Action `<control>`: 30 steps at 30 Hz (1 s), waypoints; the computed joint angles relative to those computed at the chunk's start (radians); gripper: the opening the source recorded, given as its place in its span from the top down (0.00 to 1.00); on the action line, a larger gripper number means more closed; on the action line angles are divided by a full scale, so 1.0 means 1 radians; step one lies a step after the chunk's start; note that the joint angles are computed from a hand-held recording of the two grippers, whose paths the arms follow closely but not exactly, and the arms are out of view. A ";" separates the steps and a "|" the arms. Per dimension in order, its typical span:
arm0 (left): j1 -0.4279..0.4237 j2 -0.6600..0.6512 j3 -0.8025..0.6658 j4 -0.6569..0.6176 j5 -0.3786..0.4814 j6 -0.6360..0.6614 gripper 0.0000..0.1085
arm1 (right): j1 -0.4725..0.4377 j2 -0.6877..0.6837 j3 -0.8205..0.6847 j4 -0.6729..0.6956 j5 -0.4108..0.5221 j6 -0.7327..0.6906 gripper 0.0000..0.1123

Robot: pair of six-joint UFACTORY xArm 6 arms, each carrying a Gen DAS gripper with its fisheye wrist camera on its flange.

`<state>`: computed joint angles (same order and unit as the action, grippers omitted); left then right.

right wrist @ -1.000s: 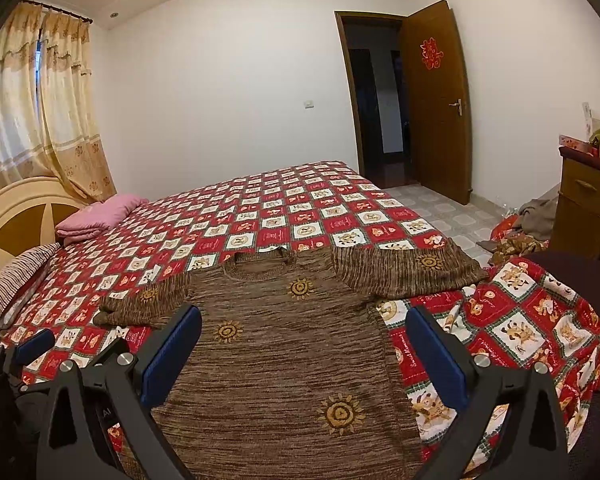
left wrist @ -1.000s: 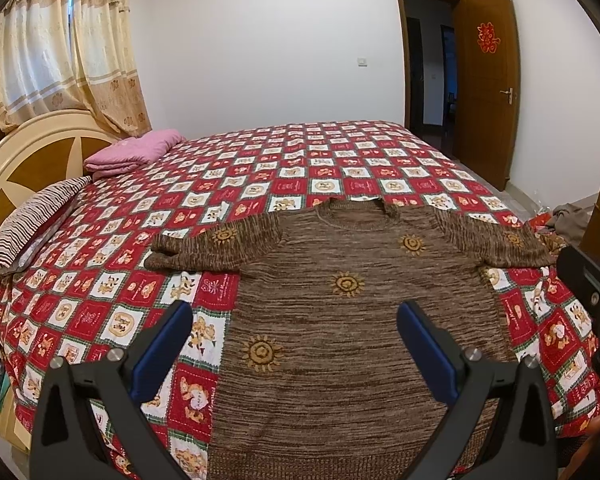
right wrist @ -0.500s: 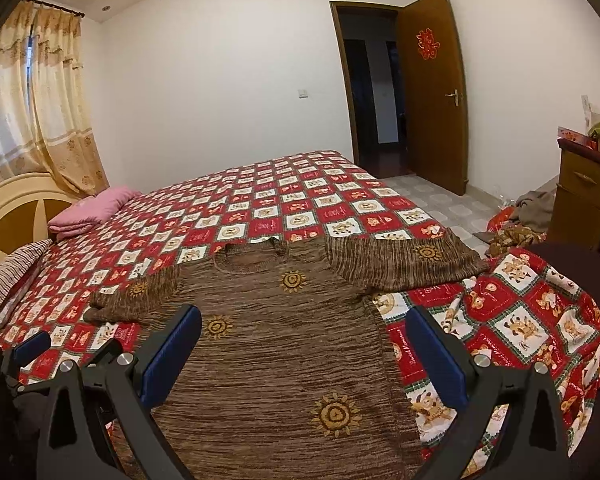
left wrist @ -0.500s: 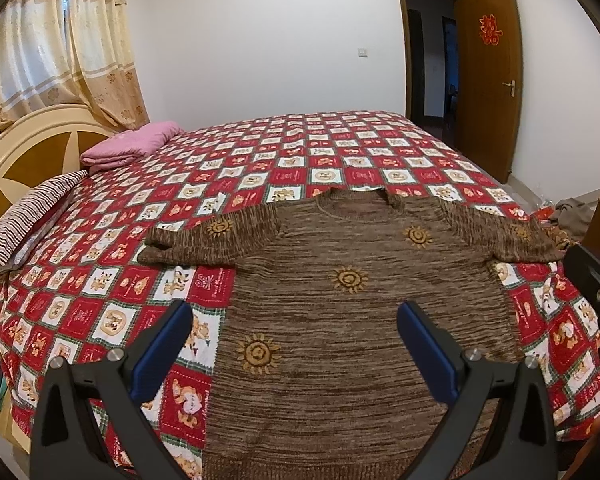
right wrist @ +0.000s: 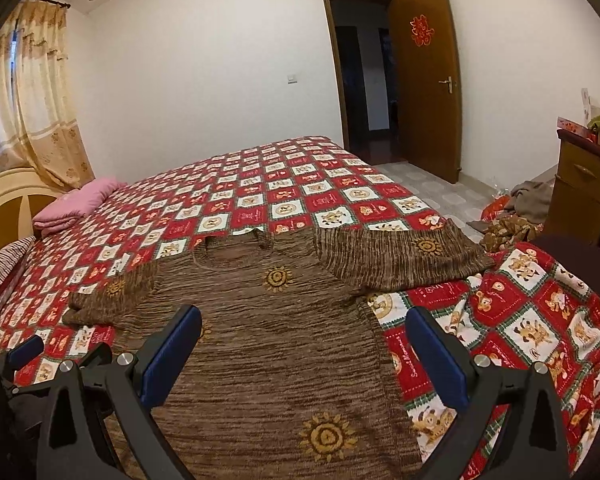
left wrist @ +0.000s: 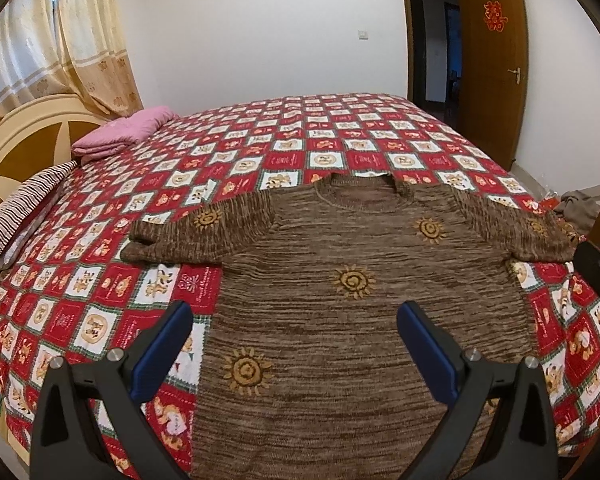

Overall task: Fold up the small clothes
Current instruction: 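Grasp the sweater sleeve cuff with the right gripper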

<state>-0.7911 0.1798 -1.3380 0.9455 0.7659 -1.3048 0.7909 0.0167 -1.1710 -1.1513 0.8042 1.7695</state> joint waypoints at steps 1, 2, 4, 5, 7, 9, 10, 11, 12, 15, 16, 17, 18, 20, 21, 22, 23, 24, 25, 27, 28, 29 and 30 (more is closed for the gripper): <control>0.009 0.008 -0.003 -0.002 -0.019 0.007 0.05 | -0.015 0.007 0.001 -0.010 -0.027 0.003 0.09; 0.020 0.012 -0.002 -0.004 -0.045 0.014 0.05 | -0.032 0.011 0.006 -0.011 -0.059 0.004 0.09; 0.057 0.011 0.024 -0.016 -0.145 0.025 0.05 | -0.088 0.029 0.019 0.029 -0.142 0.001 0.09; 0.074 0.011 0.035 -0.020 -0.187 0.025 0.05 | -0.106 0.033 0.029 0.034 -0.170 0.012 0.09; 0.117 0.014 0.059 0.015 -0.274 -0.009 0.05 | -0.159 0.042 0.065 0.024 -0.254 0.060 0.09; 0.153 0.022 0.067 0.095 -0.337 -0.074 0.05 | -0.203 0.048 0.092 0.027 -0.308 0.082 0.10; 0.173 0.029 0.066 0.135 -0.366 -0.109 0.05 | -0.229 0.045 0.110 0.023 -0.335 0.100 0.17; 0.196 0.038 0.064 0.173 -0.396 -0.146 0.05 | -0.256 0.037 0.129 0.016 -0.354 0.121 0.22; 0.212 0.050 0.057 0.189 -0.413 -0.163 0.05 | -0.293 0.024 0.154 0.017 -0.376 0.138 0.32; 0.241 0.100 0.012 0.093 -0.367 -0.083 0.05 | -0.397 -0.025 0.223 -0.008 -0.418 0.226 0.35; 0.244 0.114 -0.001 0.065 -0.348 -0.057 0.05 | -0.437 -0.040 0.244 -0.021 -0.433 0.262 0.35; 0.246 0.134 -0.022 0.044 -0.321 -0.037 0.05 | -0.482 -0.048 0.261 -0.032 -0.453 0.293 0.35; 0.249 0.147 -0.033 0.049 -0.306 -0.040 0.05 | -0.527 -0.045 0.271 -0.019 -0.483 0.295 0.35; 0.247 0.178 -0.063 0.081 -0.264 -0.063 0.05 | -0.601 -0.026 0.278 0.045 -0.532 0.253 0.35; 0.246 0.195 -0.080 0.095 -0.247 -0.067 0.05 | -0.625 -0.010 0.274 0.098 -0.540 0.206 0.35; 0.242 0.212 -0.097 0.102 -0.228 -0.062 0.05 | -0.643 0.013 0.262 0.161 -0.541 0.146 0.36; 0.243 0.229 -0.111 0.102 -0.214 -0.048 0.05 | -0.653 0.034 0.248 0.210 -0.541 0.097 0.36; 0.239 0.247 -0.127 0.096 -0.202 -0.036 0.05 | -0.662 0.060 0.229 0.266 -0.540 0.039 0.38; 0.242 0.261 -0.139 0.087 -0.201 -0.024 0.05 | -0.663 0.081 0.211 0.321 -0.522 -0.010 0.43; 0.245 0.289 -0.160 0.057 -0.206 -0.001 0.05 | -0.672 0.135 0.166 0.398 -0.507 -0.076 0.46; 0.249 0.300 -0.166 0.036 -0.215 0.010 0.05 | -0.679 0.161 0.143 0.412 -0.502 -0.092 0.48; 0.252 0.309 -0.172 0.016 -0.221 0.020 0.05 | -0.682 0.168 0.134 0.404 -0.484 -0.086 0.49; 0.254 0.317 -0.176 -0.006 -0.228 0.032 0.05 | -0.686 0.172 0.128 0.373 -0.470 -0.048 0.51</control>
